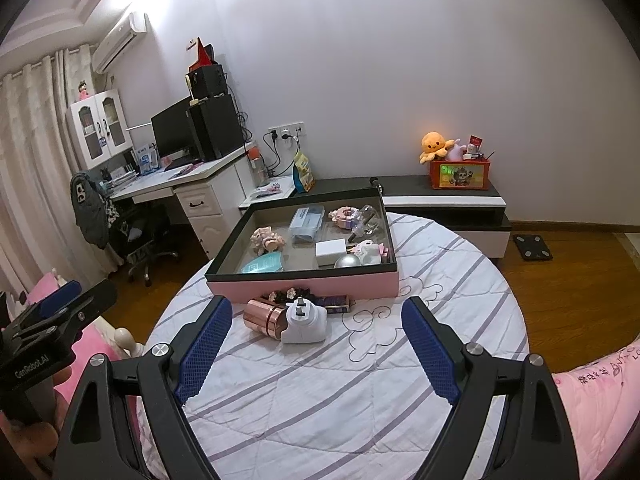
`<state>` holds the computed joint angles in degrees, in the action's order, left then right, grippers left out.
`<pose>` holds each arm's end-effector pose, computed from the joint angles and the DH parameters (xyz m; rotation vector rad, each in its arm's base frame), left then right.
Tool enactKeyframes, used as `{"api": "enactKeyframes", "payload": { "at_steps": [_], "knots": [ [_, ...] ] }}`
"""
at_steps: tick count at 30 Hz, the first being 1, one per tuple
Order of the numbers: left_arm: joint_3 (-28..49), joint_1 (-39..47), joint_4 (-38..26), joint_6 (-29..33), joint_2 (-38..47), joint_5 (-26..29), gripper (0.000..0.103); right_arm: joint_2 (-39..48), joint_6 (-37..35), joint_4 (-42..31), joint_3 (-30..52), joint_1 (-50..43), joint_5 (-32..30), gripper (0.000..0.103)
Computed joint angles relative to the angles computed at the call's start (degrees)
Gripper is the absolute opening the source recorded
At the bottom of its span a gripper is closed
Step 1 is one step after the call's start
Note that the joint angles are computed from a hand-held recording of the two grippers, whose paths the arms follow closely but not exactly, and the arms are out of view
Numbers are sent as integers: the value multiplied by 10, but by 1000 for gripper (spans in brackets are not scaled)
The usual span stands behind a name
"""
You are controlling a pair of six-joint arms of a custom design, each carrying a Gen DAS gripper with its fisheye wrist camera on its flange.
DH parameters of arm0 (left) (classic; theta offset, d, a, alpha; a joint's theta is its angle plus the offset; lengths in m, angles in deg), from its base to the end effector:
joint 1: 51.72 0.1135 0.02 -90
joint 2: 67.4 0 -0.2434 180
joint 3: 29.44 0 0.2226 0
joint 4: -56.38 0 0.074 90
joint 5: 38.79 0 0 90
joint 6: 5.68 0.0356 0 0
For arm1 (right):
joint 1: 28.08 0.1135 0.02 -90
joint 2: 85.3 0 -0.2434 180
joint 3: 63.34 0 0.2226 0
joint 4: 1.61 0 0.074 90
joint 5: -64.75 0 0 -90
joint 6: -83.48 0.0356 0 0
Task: Organize rigid objects
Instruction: 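Withdraw both tools from the pink box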
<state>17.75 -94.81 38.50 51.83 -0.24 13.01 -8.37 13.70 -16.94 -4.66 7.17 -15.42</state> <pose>0.1722 -0.1310 0.1992 -0.1562 2.0685 -0.0536 0.2217 0.1493 0.2206 -0.1845 2.1634 0.3764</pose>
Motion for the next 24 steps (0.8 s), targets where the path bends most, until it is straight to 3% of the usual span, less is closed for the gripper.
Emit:
{"api": "enactKeyframes", "payload": {
  "at_steps": [13, 24],
  "knots": [
    [0, 47, 59, 13, 80, 58, 103, 109, -7, 8, 48, -10, -23, 88],
    [7, 111, 114, 28, 182, 122, 103, 297, -7, -2, 158, -25, -62, 88]
  ]
}}
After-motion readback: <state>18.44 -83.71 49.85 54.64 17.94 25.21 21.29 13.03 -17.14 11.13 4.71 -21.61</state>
